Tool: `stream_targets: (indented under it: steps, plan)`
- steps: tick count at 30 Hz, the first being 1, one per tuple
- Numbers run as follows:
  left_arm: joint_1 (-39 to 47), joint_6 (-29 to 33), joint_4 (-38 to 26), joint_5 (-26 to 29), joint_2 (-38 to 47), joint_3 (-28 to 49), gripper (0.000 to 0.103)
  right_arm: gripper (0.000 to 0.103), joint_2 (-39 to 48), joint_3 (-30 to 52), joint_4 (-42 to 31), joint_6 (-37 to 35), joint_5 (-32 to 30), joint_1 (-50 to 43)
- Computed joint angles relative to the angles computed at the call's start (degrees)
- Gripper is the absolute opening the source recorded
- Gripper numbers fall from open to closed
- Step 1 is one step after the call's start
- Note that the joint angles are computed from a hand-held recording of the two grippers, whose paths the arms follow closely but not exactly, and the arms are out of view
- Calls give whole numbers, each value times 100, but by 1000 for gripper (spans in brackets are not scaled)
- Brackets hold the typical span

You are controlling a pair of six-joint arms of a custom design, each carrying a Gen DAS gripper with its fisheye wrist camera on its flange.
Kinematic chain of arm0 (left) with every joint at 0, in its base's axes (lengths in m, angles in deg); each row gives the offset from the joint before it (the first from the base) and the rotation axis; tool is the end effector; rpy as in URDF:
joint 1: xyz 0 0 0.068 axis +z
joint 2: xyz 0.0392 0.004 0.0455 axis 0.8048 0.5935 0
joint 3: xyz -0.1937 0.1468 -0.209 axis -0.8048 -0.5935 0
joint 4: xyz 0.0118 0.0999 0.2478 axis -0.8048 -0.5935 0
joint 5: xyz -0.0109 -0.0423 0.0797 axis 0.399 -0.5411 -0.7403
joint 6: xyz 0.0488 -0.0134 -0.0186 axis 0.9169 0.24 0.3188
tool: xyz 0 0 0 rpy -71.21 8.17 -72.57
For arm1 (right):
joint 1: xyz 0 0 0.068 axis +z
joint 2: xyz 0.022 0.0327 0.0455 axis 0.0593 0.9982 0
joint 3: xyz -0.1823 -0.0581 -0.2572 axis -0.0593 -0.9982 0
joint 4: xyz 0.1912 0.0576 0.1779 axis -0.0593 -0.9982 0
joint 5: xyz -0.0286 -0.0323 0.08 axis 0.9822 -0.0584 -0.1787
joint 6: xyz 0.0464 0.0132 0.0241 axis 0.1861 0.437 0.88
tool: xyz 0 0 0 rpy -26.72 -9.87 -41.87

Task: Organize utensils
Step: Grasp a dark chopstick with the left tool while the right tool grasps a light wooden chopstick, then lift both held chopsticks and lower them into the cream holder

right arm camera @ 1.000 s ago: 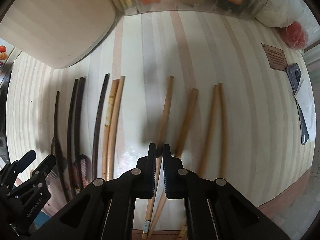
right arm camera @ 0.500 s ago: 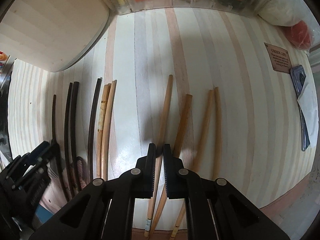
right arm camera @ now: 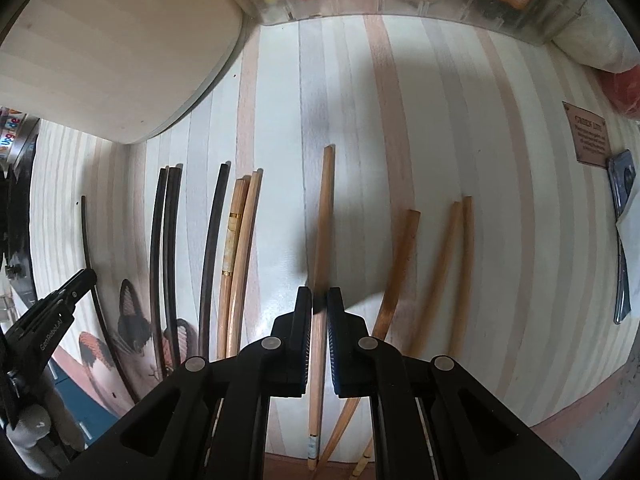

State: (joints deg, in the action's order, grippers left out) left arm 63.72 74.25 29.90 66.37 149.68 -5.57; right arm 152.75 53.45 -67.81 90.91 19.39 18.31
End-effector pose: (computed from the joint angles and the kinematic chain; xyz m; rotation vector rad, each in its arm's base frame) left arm 0.2951 0.0498 0.1086 0.5639 2.9464 -0.0503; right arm 0.2029 0.0587 0.1010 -0.8720 -2.9838 -0.2032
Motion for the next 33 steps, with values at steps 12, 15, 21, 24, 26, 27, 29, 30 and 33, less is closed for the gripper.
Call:
stream_targets:
  steps: [12,15,21,24,26,27,29,30,33]
  plan:
    - [-89,70,-43,160,-841,-363,3,7,137,463,-514,-130,542,161]
    - [6,200,-412,296,-1394,-451,3,7,-457,181,-433,263,642,488]
    - [-740,-565,-1160,411,-2383,-375,3,7,-1620,-52,-768,371,912,586]
    - [-1147,-927,-1471,440,-2749,-243,3,7,-2412,-40,-1264,655,1156,898]
    - [-1135,-907,-1684,533,-3023,-211,3,7,-2766,61,-1534,693,1330,1008]
    - [-1116,-922,-1786,580,-3137,-179,3,7,-2818,262,-1715,602,1375,942]
    - [-1106,-964,-1995,653,-3370,-152,3,7,-2858,515,-1872,673,1554,1101]
    - [-1049,-953,-2008,712,-3392,-135,3,7,-2921,624,-1977,684,1658,1171]
    - [-959,-945,-2197,843,-3541,-25,3,7,-3146,974,-2347,674,1906,1320]
